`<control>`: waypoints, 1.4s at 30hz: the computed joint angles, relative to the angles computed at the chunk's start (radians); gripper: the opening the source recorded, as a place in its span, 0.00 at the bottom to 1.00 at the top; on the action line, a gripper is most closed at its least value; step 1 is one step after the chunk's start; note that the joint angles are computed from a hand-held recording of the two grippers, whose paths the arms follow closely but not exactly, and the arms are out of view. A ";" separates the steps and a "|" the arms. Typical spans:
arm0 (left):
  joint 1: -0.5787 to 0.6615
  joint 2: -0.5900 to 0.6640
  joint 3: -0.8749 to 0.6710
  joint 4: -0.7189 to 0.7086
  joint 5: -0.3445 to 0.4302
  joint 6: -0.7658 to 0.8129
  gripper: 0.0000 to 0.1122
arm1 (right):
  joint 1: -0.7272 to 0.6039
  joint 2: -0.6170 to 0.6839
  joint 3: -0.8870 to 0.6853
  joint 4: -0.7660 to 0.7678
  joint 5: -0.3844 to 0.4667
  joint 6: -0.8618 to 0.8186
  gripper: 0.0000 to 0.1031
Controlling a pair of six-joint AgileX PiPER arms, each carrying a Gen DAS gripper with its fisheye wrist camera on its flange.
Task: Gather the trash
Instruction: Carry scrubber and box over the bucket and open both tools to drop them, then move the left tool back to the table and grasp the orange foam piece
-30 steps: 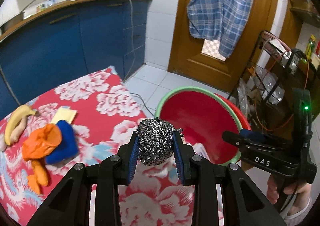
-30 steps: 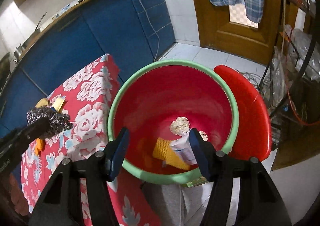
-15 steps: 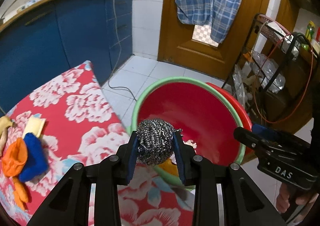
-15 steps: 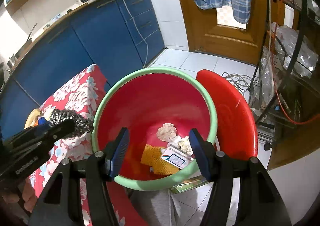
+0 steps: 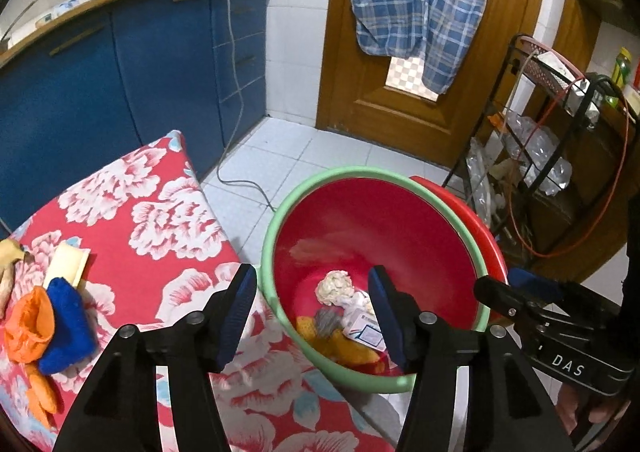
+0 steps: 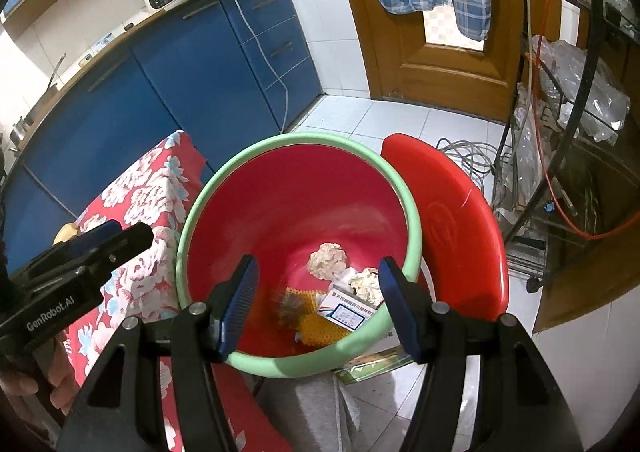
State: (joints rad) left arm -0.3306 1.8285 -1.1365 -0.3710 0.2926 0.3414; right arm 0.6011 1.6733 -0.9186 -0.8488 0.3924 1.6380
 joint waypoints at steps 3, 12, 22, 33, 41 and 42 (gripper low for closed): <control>0.015 -0.021 0.020 -0.022 -0.001 0.016 0.53 | 0.010 -0.009 -0.001 0.002 0.008 0.003 0.64; 0.074 -0.116 0.116 -0.098 -0.016 0.081 0.53 | 0.080 -0.026 -0.040 0.021 0.075 -0.012 0.66; 0.184 -0.229 0.228 -0.193 -0.021 0.179 0.53 | 0.187 -0.042 -0.106 0.002 0.163 -0.007 0.66; 0.356 -0.343 0.332 -0.379 0.008 0.393 0.53 | 0.305 0.003 -0.226 0.027 0.243 -0.047 0.66; 0.553 -0.393 0.395 -0.517 0.059 0.574 0.53 | 0.361 0.067 -0.321 0.062 0.256 -0.100 0.67; 0.573 -0.393 0.400 -0.525 0.061 0.587 0.53 | 0.365 0.082 -0.338 0.076 0.254 -0.114 0.67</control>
State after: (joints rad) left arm 0.2421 1.4358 -0.7364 -0.8962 0.3535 0.9283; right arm 0.9659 1.7554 -1.2568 -0.7727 0.6462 1.5243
